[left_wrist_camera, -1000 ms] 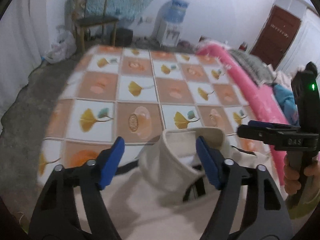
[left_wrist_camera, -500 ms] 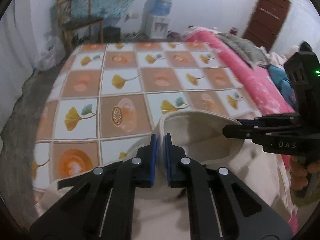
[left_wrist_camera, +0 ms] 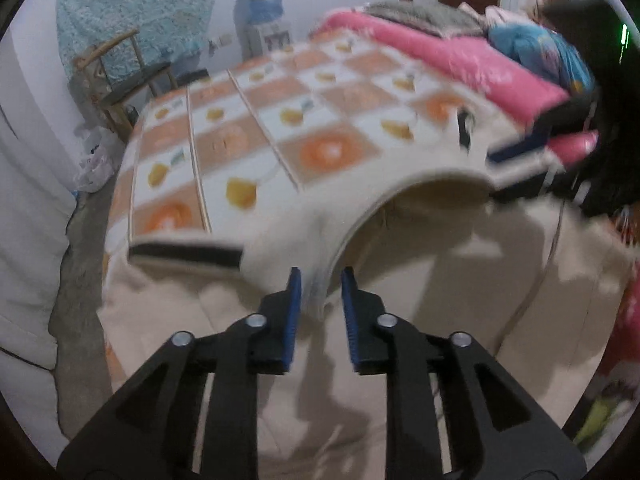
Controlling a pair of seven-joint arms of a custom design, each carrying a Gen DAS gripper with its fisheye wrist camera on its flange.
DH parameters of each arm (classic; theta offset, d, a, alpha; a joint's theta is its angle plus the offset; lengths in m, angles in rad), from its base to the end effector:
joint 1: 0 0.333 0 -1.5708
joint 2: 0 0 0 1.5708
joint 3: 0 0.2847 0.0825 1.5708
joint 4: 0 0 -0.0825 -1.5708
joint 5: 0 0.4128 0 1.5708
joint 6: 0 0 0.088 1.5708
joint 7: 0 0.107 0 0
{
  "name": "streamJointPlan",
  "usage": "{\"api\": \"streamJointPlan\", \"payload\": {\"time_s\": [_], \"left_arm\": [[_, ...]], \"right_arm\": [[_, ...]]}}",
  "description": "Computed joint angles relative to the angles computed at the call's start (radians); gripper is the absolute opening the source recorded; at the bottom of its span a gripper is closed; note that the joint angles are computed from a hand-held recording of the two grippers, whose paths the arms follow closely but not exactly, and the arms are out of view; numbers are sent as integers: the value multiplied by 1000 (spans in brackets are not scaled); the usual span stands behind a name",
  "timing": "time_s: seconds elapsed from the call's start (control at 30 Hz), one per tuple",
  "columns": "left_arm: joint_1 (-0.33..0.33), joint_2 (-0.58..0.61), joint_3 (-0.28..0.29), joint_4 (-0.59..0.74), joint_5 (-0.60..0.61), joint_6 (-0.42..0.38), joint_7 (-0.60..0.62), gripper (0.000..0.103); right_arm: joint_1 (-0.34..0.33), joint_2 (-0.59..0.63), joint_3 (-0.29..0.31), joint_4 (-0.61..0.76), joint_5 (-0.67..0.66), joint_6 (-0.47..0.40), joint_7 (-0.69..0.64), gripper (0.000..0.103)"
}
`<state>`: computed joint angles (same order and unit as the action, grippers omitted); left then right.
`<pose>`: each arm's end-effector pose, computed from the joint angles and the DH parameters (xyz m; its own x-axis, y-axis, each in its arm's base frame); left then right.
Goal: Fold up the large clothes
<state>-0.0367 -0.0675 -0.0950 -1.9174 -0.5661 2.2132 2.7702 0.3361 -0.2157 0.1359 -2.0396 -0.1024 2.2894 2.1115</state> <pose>0.5967 -0.0980 0.5241 -0.8659 -0.4961 -0.0639 -0.3754 0.7290 -0.5724 0.5041 0.2598 0.5481 0.0122 -0.9930 -0.1179 -0.8949 0.0418 -0.4444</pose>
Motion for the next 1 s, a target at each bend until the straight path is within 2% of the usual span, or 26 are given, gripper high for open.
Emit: {"api": "streamJointPlan", "payload": {"time_s": [0.17,0.27,0.33,0.4,0.47,0.57,0.63,0.7,0.8,0.9,0.97,1.0], "left_arm": [[21,-44,44,-10,-157,-72,99,26],[29,-48,56,11,-229,-116,110,26],[31,-39,52,27,-252,-110,79,26],[29,-23,42,43,-260,-87,39,26],[26,10,29,75,-257,-72,-22,25],[21,61,5,116,-221,-53,-79,25],[17,104,-12,147,-151,-63,-120,25],[14,135,-26,161,-66,-81,-155,25],[10,131,-40,114,24,-35,-161,25],[19,119,-40,77,9,-11,-138,26],[23,110,-38,66,-3,-11,-123,26],[24,110,-37,66,-7,-16,-124,26]], "right_arm": [[-2,-36,-9,4,27,151,-29,47],[-12,34,-10,68,32,206,-17,47],[-9,106,-20,119,72,220,-27,41],[-4,185,-29,172,132,202,-43,30],[0,234,-30,199,171,179,-53,27],[12,278,-25,205,201,129,-65,26],[27,256,-21,171,138,144,-52,26],[31,231,-21,153,125,113,-41,26],[28,159,-23,90,92,123,4,26],[11,95,-13,28,-6,148,85,26],[1,90,-9,19,-50,113,113,26],[-3,100,-7,21,-71,75,122,22]]}}
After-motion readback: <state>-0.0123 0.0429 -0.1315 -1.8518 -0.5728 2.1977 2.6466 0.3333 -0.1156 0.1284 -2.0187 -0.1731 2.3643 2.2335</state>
